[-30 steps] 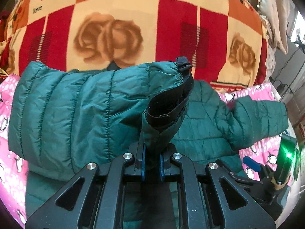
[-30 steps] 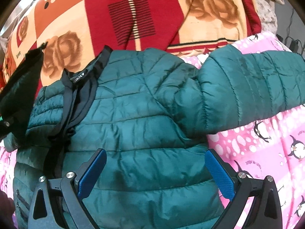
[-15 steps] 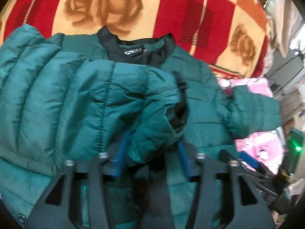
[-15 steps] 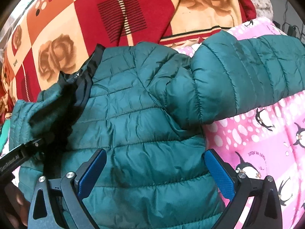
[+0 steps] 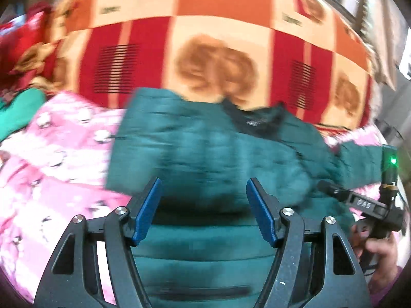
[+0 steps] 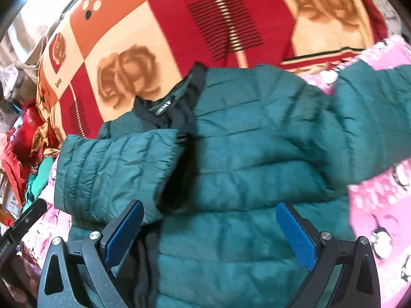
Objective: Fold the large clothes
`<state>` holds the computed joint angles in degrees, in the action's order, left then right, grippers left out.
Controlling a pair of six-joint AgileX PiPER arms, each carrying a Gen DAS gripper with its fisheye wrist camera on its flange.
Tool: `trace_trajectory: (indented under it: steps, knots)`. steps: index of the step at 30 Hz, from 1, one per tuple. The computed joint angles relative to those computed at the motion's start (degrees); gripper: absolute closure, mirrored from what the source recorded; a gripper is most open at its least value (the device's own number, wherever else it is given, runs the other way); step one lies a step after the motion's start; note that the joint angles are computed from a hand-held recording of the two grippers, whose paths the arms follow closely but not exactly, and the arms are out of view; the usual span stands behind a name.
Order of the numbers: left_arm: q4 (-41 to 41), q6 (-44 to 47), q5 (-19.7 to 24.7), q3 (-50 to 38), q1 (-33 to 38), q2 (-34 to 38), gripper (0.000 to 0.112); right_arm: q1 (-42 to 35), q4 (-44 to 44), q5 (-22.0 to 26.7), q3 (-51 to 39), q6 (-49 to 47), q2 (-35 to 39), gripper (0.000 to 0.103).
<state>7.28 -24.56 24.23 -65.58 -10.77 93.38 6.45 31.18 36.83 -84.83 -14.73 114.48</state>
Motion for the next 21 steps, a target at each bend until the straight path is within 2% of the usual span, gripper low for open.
trace_trajectory:
  steps: [2, 4, 5, 8, 11, 14, 17, 21]
  knots:
    - [2.25, -1.95, -0.68, 2.18, 2.75, -0.82, 0.044, 1.54, -1.41, 0.80, -3.96, 1.78, 2.96, 0.001]
    - [0.15, 0.07, -1.67, 4.15, 5.67, -1.16, 0.044, 3.42, -4.84, 0.45, -6.99, 5.42, 5.76, 0.011]
    - [-1.81, 1.78, -2.31, 5.02, 7.34, -1.07, 0.044, 4.18, -6.30, 1.43, -9.14, 6.91, 7.40, 0.022]
    - [-4.11, 3.36, -3.71, 6.74, 9.78, -0.68, 0.044, 5.56, -6.81, 1.96, -13.14, 7.04, 11.08, 0.038]
    - [-8.62, 6.87, -4.45, 7.63, 11.69, 0.09, 0.044, 5.95, -2.92, 0.99, -13.94, 2.76, 11.98, 0.069]
    - [-11.47, 9.34, -4.53, 7.45, 12.86, 0.86, 0.044, 7.00, -4.80, -3.77, -10.65, 1.09, 8.87, 0.084]
    - [-10.18, 7.59, -4.51, 6.88, 12.48, 1.20, 0.044, 6.80, -6.21, -8.41, -6.81, -0.84, 5.13, 0.087]
    - [-8.83, 5.84, -4.56, 5.85, 11.41, 2.04, 0.044, 4.91, -9.66, -13.59, -3.29, 1.68, 1.94, 0.087]
